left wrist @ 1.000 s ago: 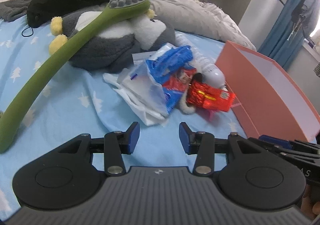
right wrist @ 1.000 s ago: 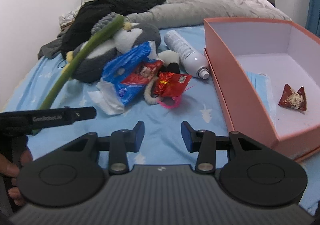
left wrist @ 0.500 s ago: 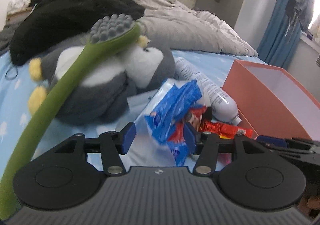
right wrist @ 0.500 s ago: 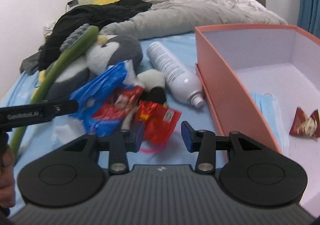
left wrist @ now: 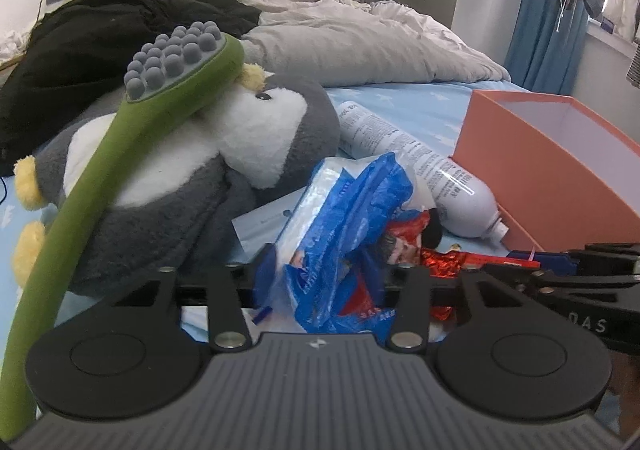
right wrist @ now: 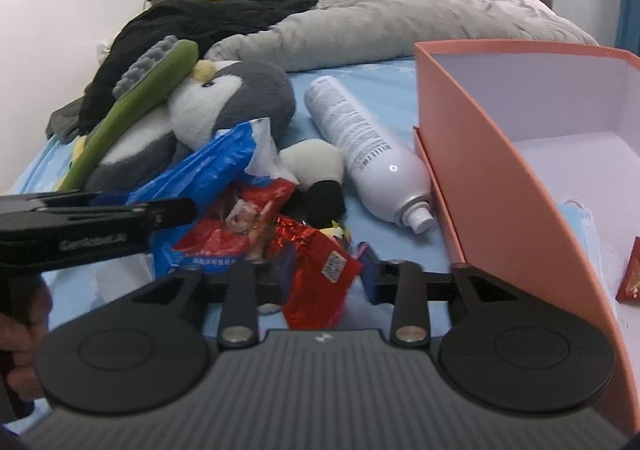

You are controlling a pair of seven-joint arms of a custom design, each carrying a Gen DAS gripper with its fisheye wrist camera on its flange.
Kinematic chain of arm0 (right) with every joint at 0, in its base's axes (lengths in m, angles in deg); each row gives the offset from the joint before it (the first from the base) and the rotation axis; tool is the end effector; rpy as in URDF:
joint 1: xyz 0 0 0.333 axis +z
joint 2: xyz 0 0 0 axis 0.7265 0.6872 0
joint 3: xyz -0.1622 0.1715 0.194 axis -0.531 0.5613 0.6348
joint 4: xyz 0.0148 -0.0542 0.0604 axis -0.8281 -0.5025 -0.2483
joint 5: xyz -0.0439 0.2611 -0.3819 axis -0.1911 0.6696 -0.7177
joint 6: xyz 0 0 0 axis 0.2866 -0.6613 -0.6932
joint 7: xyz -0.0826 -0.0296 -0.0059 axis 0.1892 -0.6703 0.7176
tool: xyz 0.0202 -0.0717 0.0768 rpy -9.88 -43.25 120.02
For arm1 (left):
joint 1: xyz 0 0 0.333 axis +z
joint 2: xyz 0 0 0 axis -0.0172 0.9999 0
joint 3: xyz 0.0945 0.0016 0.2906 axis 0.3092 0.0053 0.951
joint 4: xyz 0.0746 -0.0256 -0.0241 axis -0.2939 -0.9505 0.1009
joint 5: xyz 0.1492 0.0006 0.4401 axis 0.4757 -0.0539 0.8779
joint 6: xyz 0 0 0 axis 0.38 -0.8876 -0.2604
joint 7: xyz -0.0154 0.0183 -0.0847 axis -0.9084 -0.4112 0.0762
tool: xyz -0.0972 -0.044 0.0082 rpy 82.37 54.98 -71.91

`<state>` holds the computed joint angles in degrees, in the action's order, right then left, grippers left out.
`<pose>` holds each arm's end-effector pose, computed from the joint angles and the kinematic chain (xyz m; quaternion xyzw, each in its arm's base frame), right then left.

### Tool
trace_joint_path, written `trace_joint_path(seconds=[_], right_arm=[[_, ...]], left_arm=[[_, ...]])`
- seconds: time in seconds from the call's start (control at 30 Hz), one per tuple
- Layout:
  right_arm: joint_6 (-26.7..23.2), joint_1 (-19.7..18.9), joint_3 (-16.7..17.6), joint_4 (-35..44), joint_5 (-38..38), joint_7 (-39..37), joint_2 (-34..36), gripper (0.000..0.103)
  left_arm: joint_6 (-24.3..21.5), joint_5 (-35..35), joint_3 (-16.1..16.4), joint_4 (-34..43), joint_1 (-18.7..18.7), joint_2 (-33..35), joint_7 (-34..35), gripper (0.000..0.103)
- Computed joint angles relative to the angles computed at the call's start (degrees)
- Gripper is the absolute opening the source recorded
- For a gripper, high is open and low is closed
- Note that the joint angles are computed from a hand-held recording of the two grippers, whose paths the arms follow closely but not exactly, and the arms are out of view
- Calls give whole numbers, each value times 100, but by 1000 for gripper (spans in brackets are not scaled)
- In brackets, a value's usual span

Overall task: Organize soft objects
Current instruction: 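Grasp the blue plastic bag with the left gripper while the right gripper grasps a red wrapper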

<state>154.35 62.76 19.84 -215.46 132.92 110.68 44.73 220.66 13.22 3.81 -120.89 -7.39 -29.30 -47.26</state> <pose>0.5911 0.1542 0.4279 -0.8079 0.4195 -0.1159 0.3974 0.5322 -0.2354 0.4237 -0.7427 0.5212 -0.2710 0.3214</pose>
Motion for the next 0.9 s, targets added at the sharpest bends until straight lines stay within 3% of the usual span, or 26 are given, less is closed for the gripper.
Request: trace_joint_path(seconds=[0.07, 0.13, 0.23, 0.57, 0.9], right_arm=[[93, 24, 13, -62, 32, -130, -62, 12], [80, 51, -7, -114, 110, -290, -139, 6], [46, 96, -46, -232, 225, -466, -320, 4], [-205, 253, -302, -781, 423, -695, -1153, 4], [-889, 145, -567, -1497, -213, -169, -2019, 4]], left_arm=[[-7, -29, 6, -15, -1, -11, -19, 24], [-50, -28, -18, -40, -7, -64, -89, 17], [-185, 12, -86, -107, -27, -234, -231, 9], [-573, -430, -412, -514, -248, -1104, -466, 8], [-1150, -1574, -746, -1037, -789, -1899, -627, 8]])
